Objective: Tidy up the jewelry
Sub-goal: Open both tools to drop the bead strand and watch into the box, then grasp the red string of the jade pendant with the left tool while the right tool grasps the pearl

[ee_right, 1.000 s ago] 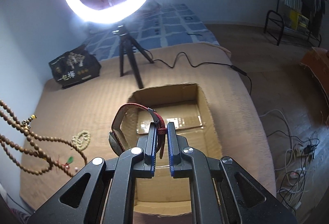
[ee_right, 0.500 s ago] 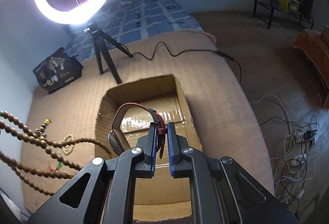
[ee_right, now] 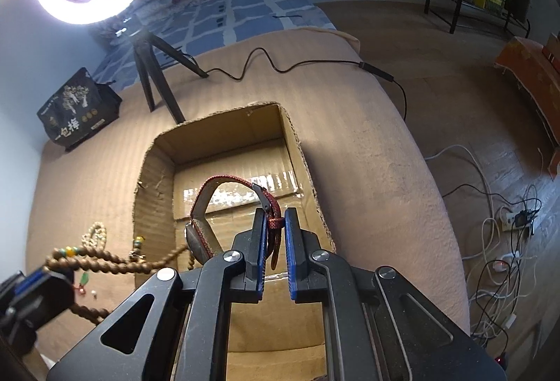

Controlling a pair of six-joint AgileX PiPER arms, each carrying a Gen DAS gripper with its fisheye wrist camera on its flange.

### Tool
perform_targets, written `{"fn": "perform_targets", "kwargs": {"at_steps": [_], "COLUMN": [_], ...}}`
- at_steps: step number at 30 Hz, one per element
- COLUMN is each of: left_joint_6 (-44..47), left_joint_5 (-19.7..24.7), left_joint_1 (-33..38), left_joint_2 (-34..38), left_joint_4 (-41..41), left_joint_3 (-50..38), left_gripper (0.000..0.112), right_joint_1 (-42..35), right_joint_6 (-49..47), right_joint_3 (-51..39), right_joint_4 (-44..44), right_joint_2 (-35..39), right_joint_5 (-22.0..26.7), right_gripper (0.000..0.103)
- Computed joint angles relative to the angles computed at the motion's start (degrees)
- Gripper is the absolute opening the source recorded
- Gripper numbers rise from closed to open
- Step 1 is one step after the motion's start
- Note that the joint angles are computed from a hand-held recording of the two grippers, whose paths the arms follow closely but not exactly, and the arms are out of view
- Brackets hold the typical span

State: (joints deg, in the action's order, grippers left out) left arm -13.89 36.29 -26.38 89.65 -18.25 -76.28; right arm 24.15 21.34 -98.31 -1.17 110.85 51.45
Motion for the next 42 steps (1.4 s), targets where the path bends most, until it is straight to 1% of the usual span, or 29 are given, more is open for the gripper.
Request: {"fn": "perform_targets", "kwargs": {"at_steps": [2, 5, 7, 8, 9, 11, 15, 20, 22, 24, 26, 27, 31, 34, 36, 41, 42], "left_joint_6": [-0.51, 0.81, 1.02, 0.89, 1.16, 0.8, 0.05, -0.14, -0.12, -0.03, 0.74, 1.2, 4.27, 5.92, 9.03, 17.96, 20.89], "left_joint_5": [0.14, -0.03, 1.14, 1.54, 1.6, 1.83, 1.63, 1.65, 1.63, 1.81, 1.61, 1.48, 1.83, 3.7, 5.73, 10.04, 10.94], "left_joint_1": [-0.21, 0.4, 0.75, 0.97, 1.28, 1.62, 2.39, 3.58, 3.99, 4.83, 6.22, 6.81, 10.91, 14.53, 18.38, 28.55, 31.81], "left_joint_2": [0.28, 0.36, 0.82, 0.96, 0.96, 0.6, -0.51, -2.28, -3.1, -4.23, -5.67, -6.25, -10.51, -14.07, -16.51, -20.92, -21.97], "left_joint_4": [0.83, -0.35, -0.29, -0.15, -0.47, 0.11, 1.43, 3.07, 4.09, 4.74, 4.1, 3.77, 2.93, 4.65, 4.29, 2.88, 1.91], "left_joint_3": [0.25, 0.74, 0.13, -0.04, -0.02, 0.36, 1.81, 3.64, 4.5, 5.49, 6.89, 7.45, 10.78, 13.0, 14.73, 18.44, 19.47], "left_gripper": [0.01, 0.011, 0.015, 0.023, 0.024, 0.024, 0.024, 0.024, 0.024, 0.024, 0.025, 0.024, 0.024, 0.024, 0.025, 0.025, 0.025], "right_joint_1": [-0.05, 0.09, 0.29, 0.4, 0.63, 1.23, 1.69, 2.45, 2.75, 3.21, 3.72, 4.02, 5.52, 7.16, 8.35, 12.2, 12.63], "right_joint_6": [-0.1, -0.23, -0.44, -0.57, -0.39, 0.19, 0.46, 1.48, 1.82, 2.09, 1.65, 1.19, -0.67, -0.94, -0.37, 1.62, 1.69], "right_joint_3": [0.0, 0.05, 0.07, 0.13, 0.02, -0.35, -0.63, -0.59, -0.36, 0.13, 0.57, 0.44, 0.85, 2.19, 3.65, 4.18, 4.35], "right_joint_4": [-0.06, -0.09, -0.03, 0.17, -0.14, -1.16, -1.58, -2.94, -3.26, -3.62, -3.48, -3.22, -2.18, -2.27, -2.62, -5.2, -5.29], "right_joint_2": [0.15, 0.0, -0.1, -0.25, -0.28, -0.3, -0.09, -0.4, -0.76, -1.4, -1.97, -1.99, -2.41, -3.42, -4.44, -4.93, -4.96], "right_joint_5": [0.07, -0.14, -0.29, -0.56, -0.55, -0.41, -0.41, -0.51, -0.96, -1.68, -2.61, -2.79, -3.73, -5.29, -7.1, -9.17, -9.62], "right_gripper": [0.009, 0.014, 0.016, 0.016, 0.016, 0.017, 0.026, 0.026, 0.029, 0.042, 0.046, 0.047, 0.049, 0.06, 0.069, 0.076, 0.077]}}
